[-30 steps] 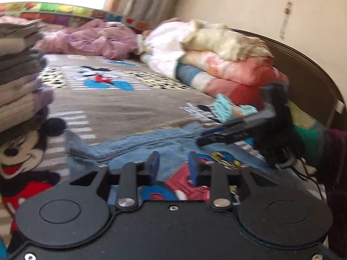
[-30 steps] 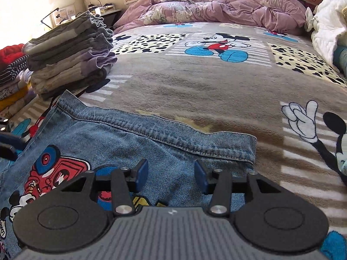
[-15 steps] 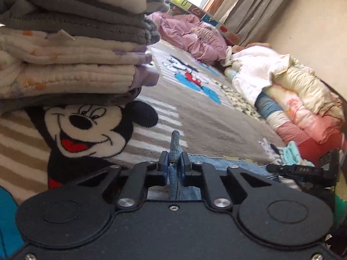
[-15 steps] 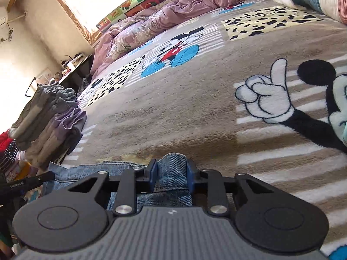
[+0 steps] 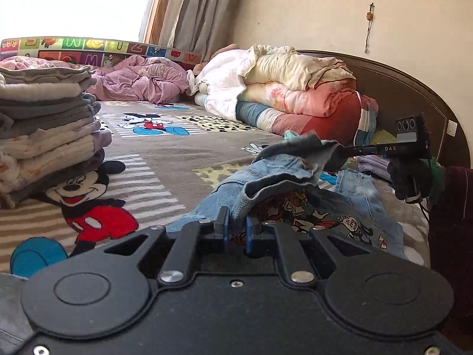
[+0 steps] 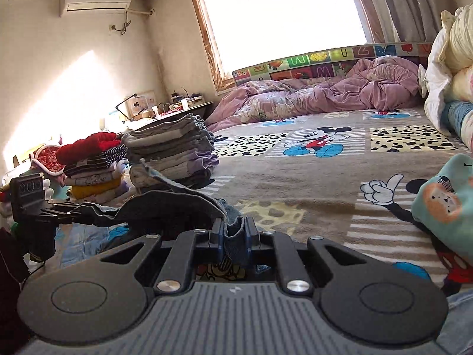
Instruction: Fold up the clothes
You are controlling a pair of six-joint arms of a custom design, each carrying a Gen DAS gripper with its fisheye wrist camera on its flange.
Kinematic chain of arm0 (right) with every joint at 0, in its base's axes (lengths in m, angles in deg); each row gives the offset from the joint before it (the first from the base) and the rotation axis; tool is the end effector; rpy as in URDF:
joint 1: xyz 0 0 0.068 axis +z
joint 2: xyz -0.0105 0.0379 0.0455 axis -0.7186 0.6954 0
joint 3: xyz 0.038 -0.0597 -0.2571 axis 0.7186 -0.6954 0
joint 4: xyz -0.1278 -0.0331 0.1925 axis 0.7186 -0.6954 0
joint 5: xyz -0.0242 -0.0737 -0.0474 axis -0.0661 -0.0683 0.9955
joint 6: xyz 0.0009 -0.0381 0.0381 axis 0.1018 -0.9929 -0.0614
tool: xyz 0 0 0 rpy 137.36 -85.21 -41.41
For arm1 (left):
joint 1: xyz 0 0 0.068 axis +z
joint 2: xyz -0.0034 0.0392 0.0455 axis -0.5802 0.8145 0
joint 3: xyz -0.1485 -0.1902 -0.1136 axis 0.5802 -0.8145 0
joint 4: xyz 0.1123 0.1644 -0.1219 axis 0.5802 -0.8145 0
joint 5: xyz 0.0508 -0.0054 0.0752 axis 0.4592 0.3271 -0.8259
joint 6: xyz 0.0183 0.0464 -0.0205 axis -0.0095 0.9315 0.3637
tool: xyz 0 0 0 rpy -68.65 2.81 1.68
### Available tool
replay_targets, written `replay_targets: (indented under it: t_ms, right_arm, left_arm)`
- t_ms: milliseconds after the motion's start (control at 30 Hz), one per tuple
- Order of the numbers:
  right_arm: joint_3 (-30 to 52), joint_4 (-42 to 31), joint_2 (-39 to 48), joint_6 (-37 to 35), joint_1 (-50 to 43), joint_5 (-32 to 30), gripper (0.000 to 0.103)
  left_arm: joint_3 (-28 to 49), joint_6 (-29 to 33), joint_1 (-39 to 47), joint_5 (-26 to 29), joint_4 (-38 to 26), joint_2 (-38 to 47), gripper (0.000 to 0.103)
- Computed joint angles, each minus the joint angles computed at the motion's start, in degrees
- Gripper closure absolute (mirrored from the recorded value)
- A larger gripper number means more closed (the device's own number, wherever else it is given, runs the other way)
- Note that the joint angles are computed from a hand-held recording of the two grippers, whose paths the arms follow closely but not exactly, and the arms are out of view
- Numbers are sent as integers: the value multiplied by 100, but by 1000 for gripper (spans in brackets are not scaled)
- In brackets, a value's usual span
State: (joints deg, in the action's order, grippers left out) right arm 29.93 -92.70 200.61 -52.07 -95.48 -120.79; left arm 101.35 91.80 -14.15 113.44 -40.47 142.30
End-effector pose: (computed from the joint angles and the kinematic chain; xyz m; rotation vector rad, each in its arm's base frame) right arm 0.2113 -0.1959 0.0930 -0.3142 1.9210 0.6367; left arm 0.2500 0.0633 0.0646 0.6484 1.8602 -0.7194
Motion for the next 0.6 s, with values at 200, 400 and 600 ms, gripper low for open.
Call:
replay_targets:
  t_ms: [200, 400, 600]
  right_arm:
    - [-523, 1200, 9, 615, -34, 99, 88]
    - [-142, 3511, 486, 3398, 926, 719, 88]
    - [1323, 4482, 1508, 5827, 2015, 2867, 63]
  left_arm:
    - [37, -478, -95, -18, 515, 119, 95]
    - [1115, -2835, -883, -1668, 1497, 629, 83]
    - [2081, -3844, -1595, -4222, 930, 1140, 74]
